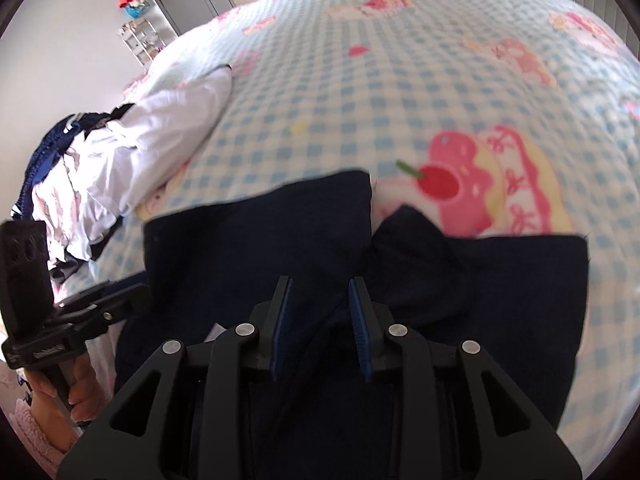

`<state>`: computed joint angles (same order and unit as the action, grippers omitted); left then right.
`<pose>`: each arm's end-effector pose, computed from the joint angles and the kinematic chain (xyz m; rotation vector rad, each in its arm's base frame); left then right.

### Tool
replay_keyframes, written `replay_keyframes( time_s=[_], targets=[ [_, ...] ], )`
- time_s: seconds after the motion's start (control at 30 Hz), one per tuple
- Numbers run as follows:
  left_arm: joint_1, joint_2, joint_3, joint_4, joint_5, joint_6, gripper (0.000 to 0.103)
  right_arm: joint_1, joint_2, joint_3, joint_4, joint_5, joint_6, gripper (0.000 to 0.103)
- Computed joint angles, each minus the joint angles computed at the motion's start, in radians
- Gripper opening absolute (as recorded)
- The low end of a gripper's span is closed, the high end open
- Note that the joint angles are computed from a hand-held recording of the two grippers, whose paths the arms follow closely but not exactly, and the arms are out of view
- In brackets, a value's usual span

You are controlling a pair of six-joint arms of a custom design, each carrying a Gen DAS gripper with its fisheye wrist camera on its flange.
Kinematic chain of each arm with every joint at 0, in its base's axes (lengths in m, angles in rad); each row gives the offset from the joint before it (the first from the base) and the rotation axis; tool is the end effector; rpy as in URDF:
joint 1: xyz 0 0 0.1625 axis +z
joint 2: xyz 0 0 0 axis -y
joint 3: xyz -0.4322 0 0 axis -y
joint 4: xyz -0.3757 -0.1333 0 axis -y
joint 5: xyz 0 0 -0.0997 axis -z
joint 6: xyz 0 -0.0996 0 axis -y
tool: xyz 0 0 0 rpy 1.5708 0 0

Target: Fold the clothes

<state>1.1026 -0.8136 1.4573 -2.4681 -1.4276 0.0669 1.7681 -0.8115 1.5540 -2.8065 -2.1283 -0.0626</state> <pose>-0.1927 -0.7079 0.1807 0.7726 2.9232 -0.4209 0.2167 -0.6727 0.1947 0.1476 -2.5401 0.6863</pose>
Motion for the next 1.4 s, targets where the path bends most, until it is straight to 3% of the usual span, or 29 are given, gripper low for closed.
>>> replay_keyframes(
  time_s=[0.1,0.17,0.23,0.27,0.43,0.53,0.57,0.7,0.77,0.8,0.83,1.03,1.13,1.2,1.23,1.27,1.3,1.37,1.4],
  targets=[
    [-0.017,0.029,0.000,-0.004,0.061,0.021,0.049,0.005,-0.010,0.035,-0.025,-0.004,0.017,0.028],
    [-0.027,0.037,0.009,-0.022,0.064,0.041,0.047,0.005,-0.025,0.062,-0.041,0.006,0.031,0.028],
    [-0.043,0.038,0.022,-0.044,0.097,0.066,0.017,0.006,-0.034,0.082,-0.042,-0.004,0.047,0.028],
    [-0.054,0.035,0.032,-0.059,0.127,0.081,0.011,0.005,-0.039,0.091,-0.039,-0.009,0.054,0.028],
    [-0.106,-0.010,0.115,-0.218,0.367,0.109,0.009,0.009,-0.064,0.125,-0.014,-0.008,0.064,0.028],
    [-0.101,-0.030,0.123,-0.249,0.479,0.076,0.009,0.013,-0.068,0.146,0.024,-0.060,0.045,0.028],
    [-0.086,-0.035,0.113,-0.223,0.478,0.044,0.009,0.009,-0.072,0.156,0.023,-0.059,0.054,0.027],
    [-0.023,-0.056,0.069,-0.150,0.363,-0.073,0.012,0.006,-0.092,0.170,-0.010,-0.022,0.075,0.028],
    [-0.003,-0.056,0.056,-0.152,0.292,-0.107,0.036,0.013,-0.087,0.144,-0.020,-0.014,0.049,0.028],
    [0.002,-0.049,0.050,-0.151,0.268,-0.115,0.055,0.017,-0.077,0.117,-0.015,-0.023,0.030,0.028],
    [0.008,-0.042,0.043,-0.150,0.243,-0.122,0.056,0.019,-0.065,0.086,-0.003,-0.031,0.018,0.028],
    [0.034,0.011,-0.017,-0.131,0.100,-0.134,0.055,0.001,0.022,-0.108,0.119,-0.026,-0.029,0.028],
    [0.064,0.052,-0.088,-0.049,-0.026,-0.181,0.055,-0.013,0.088,-0.203,0.172,-0.042,-0.073,0.041],
    [0.057,0.062,-0.088,-0.067,0.012,-0.173,0.047,-0.027,0.127,-0.260,0.242,-0.068,-0.064,0.039],
    [0.050,0.061,-0.079,-0.080,0.049,-0.167,0.031,-0.034,0.140,-0.285,0.288,-0.074,-0.037,0.039],
    [0.043,0.056,-0.069,-0.087,0.087,-0.165,0.024,-0.036,0.137,-0.289,0.292,-0.056,-0.012,0.034],
    [0.037,0.050,-0.060,-0.096,0.120,-0.163,0.019,-0.034,0.131,-0.285,0.278,-0.042,-0.004,0.021],
    [0.034,0.035,-0.045,-0.121,0.150,-0.169,0.020,-0.021,0.127,-0.281,0.253,-0.055,-0.021,0.012],
    [0.033,0.029,-0.040,-0.130,0.159,-0.175,0.025,-0.015,0.126,-0.279,0.239,-0.061,-0.029,0.012]
  ],
)
